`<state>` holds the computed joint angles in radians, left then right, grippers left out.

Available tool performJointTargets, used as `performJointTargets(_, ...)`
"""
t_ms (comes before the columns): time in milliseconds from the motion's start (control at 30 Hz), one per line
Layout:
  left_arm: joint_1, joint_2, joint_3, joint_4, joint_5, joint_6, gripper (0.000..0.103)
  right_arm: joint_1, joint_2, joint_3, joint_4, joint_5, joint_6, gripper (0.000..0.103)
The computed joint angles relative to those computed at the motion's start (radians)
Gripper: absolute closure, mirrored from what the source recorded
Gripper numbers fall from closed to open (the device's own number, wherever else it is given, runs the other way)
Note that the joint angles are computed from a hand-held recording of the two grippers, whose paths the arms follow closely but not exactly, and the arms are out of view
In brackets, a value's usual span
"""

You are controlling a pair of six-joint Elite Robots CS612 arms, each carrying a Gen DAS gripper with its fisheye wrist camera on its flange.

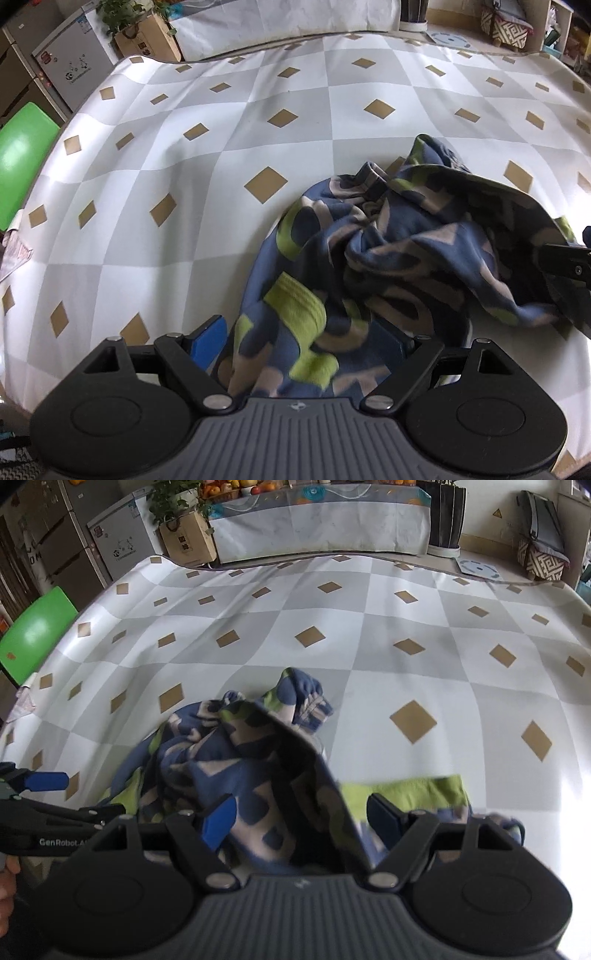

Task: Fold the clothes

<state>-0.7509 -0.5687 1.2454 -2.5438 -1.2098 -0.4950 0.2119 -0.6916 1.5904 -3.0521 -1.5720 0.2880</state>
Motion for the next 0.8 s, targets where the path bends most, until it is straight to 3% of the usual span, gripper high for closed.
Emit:
performJointTargets(167,0.017,0.047,-0.084,0.05,-0.012,0.008,0.018,-0.01,0.034,-0.05,0.009,0.002,0.054,0.027)
performJointTargets(467,0.056,0.121,-0.204,0.109,-0.04,-0.015,0.018,-0.006,0.093,-0.148,0.101,0.0,0.055,0.027)
performJointTargets(567,0.069,0.136,-0.225,0.096,-0.084,-0.008,0.018,-0.002,0.108,-0.174,0.147,-0.009,0.036,0.028)
performJointTargets(700,0.077,0.161,-0.262,0.092,-0.089,0.006,0.018,-0.006,0.118,-0.186,0.169,0.008,0.054,0.029)
performJointTargets(800,0.082,0.182,-0.296,0.11,-0.113,0.006,0.018,-0.009,0.119,-0.184,0.164,0.03,0.062,0.036)
